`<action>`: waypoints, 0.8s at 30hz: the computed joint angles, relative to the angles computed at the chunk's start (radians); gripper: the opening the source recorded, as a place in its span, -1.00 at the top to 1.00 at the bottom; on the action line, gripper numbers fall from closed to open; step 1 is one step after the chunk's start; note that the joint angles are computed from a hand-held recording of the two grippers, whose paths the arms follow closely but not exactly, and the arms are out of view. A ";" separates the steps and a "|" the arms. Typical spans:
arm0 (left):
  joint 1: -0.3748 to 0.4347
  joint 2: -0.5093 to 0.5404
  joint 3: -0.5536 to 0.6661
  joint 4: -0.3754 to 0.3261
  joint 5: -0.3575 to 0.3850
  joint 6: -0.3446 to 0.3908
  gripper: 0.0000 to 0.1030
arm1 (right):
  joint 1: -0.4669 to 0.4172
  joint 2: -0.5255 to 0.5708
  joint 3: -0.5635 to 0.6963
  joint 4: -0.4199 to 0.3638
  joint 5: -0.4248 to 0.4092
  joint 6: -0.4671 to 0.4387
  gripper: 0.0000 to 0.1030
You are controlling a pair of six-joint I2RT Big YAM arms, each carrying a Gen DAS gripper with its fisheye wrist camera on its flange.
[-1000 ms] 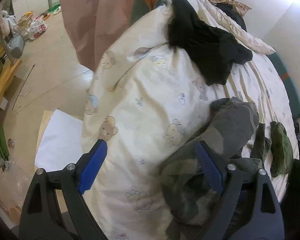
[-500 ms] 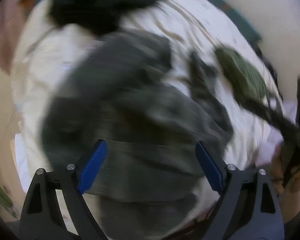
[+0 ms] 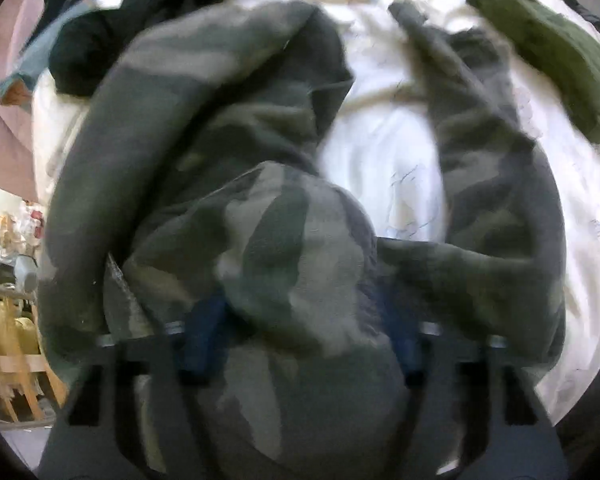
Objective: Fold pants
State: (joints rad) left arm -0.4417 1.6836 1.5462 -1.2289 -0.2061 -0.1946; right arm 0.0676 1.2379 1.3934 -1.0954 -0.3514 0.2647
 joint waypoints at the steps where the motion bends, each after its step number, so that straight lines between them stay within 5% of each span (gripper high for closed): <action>1: 0.006 -0.014 -0.012 0.017 0.005 0.009 0.26 | 0.000 -0.002 0.000 -0.003 0.002 -0.008 -0.44; 5: 0.038 -0.143 -0.072 0.088 0.045 0.022 0.52 | -0.001 -0.011 -0.001 -0.008 0.005 -0.023 -0.44; 10: 0.139 -0.269 -0.061 0.067 0.124 -0.012 0.68 | 0.016 0.001 0.004 -0.018 -0.007 -0.029 -0.44; 13: 0.211 -0.306 -0.022 0.029 0.133 0.044 0.70 | 0.038 0.011 0.008 -0.022 0.006 -0.033 -0.44; 16: 0.291 -0.315 -0.005 0.009 0.066 0.110 0.70 | 0.063 0.022 0.015 -0.032 0.020 -0.033 -0.44; 20: 0.410 -0.322 -0.087 0.077 -0.105 0.245 0.70 | 0.089 0.034 0.017 -0.043 0.048 -0.031 -0.44; 22: 0.471 -0.261 -0.115 -0.014 -0.144 0.257 0.70 | 0.104 0.042 0.018 -0.051 0.066 -0.032 -0.44; 24: 0.505 -0.214 -0.113 -0.105 -0.053 0.223 0.69 | 0.122 0.054 0.025 -0.060 0.084 -0.040 -0.44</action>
